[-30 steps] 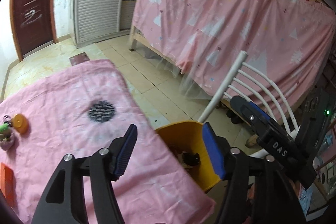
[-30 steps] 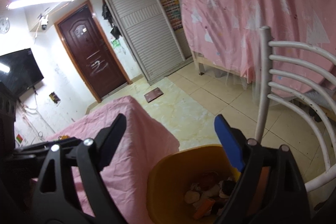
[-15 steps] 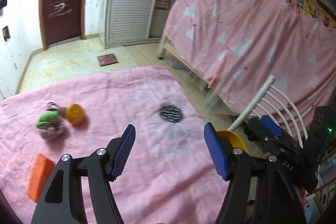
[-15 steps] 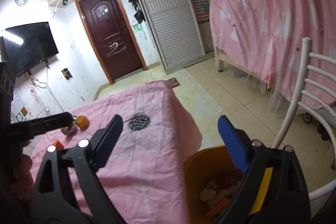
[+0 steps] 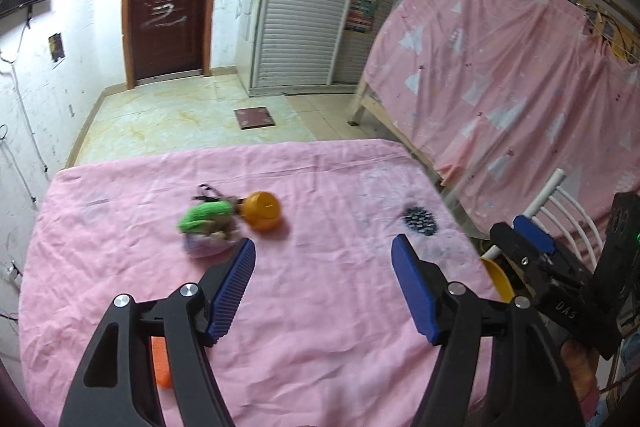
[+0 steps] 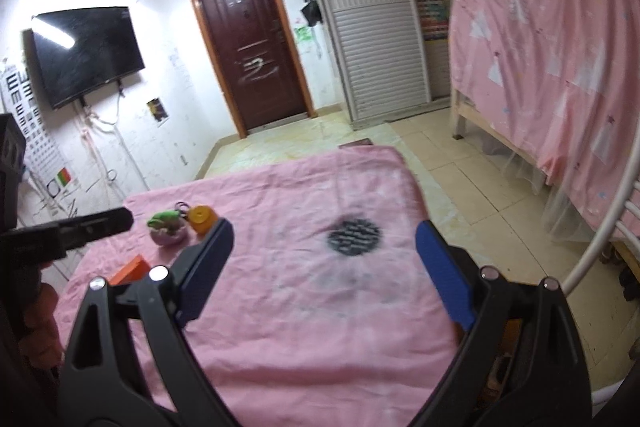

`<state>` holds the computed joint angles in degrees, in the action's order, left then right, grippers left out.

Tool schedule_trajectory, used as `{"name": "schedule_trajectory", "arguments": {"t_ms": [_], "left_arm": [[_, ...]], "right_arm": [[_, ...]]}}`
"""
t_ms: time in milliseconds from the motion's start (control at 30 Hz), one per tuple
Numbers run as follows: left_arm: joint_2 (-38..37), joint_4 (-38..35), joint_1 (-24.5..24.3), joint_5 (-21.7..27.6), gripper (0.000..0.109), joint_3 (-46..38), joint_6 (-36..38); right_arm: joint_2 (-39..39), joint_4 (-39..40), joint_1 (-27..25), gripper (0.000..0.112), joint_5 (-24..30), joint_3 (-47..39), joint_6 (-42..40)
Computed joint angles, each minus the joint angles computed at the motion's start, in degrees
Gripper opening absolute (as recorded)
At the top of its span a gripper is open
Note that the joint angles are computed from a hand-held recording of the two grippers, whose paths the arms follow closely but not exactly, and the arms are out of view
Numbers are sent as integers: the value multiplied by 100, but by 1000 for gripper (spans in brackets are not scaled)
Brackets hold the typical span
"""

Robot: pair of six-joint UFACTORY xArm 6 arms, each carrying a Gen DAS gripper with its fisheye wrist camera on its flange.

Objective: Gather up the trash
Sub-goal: 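Move both tools back over the remaining items on the bed, then grasp the second orange box with the left tool while the right tool grasps the green plush on purple bag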

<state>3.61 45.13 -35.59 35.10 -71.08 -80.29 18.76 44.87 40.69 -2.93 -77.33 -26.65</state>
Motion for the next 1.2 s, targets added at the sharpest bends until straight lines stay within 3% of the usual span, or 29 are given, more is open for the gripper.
{"name": "schedule_trajectory", "arguments": {"t_ms": [133,333,467,767,933,1100,1200], "left_arm": [[-287,-1,103,138,64,385,40],[-706,85,311,338,64,1003,-88],[-876,157,444,211,64,1408,-106],[-743,212,441,12,62,1614,546],[-641,166,483,53,44,1644,610],[-640,97,636,-200,15,1815,527],[-772,222,748,-497,15,1999,269]], "right_arm": [[286,-1312,32,89,199,-336,1091],[729,-2009,149,89,504,-940,1621],[1044,-2463,225,90,744,-1372,2012],[1845,-1887,483,93,1487,-2708,1261],[2532,-1976,592,93,2138,-3858,1168],[3207,-2440,663,93,2787,-4972,1322],[3664,-2722,700,93,3231,-5774,1447]]}}
